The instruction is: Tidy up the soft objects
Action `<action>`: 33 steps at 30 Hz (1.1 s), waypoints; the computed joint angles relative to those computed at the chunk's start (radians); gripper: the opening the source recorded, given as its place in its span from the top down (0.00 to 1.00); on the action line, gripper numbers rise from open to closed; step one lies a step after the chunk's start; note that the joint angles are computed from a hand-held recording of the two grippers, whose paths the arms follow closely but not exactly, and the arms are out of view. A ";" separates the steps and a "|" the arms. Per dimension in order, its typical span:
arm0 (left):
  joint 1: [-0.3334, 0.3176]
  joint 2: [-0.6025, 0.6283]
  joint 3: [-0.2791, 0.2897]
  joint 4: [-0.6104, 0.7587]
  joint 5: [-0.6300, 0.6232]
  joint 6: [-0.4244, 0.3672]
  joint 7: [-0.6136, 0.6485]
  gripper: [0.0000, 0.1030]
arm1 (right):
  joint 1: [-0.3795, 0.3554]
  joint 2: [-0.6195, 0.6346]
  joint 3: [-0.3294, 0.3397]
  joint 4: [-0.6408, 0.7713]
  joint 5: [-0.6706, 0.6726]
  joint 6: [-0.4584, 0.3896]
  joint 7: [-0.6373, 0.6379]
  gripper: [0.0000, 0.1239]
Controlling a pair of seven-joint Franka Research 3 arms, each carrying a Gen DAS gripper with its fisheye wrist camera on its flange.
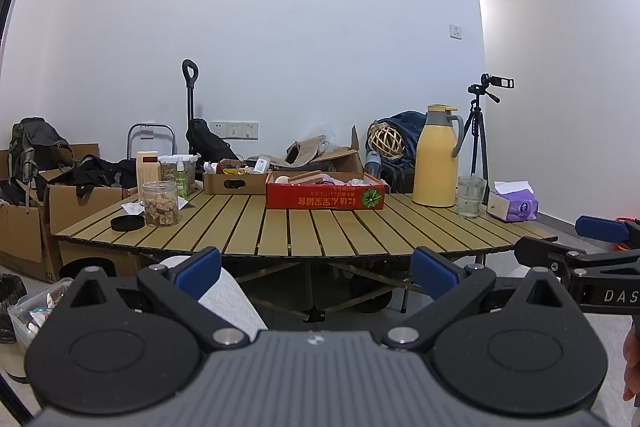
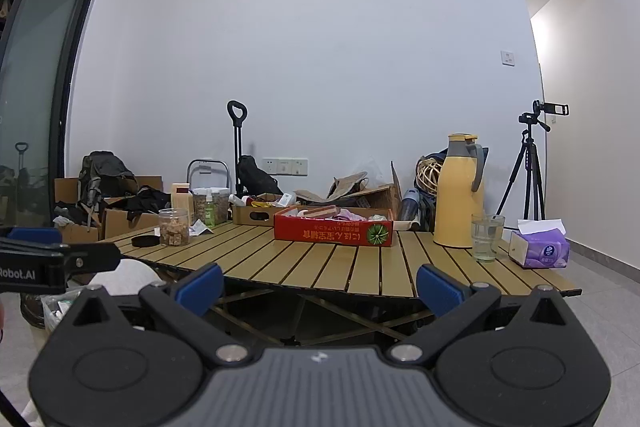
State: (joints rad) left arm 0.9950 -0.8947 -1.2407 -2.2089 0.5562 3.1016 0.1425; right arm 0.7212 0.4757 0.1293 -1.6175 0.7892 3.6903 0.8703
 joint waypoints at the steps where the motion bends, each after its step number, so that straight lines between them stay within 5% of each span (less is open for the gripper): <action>1: 0.000 0.000 0.000 0.000 -0.001 -0.001 0.000 0.00 | 0.000 0.000 0.000 0.000 0.001 -0.001 0.000 0.17; 33: -0.008 -0.009 0.011 -0.001 0.002 0.001 0.001 0.00 | -0.006 -0.013 0.004 -0.024 -0.025 0.004 0.023 0.17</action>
State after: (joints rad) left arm 0.9866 -0.9039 -1.2300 -2.2097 0.5581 3.1023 0.1439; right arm 0.7152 0.4632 0.1333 -1.6413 0.7643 3.6944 0.8934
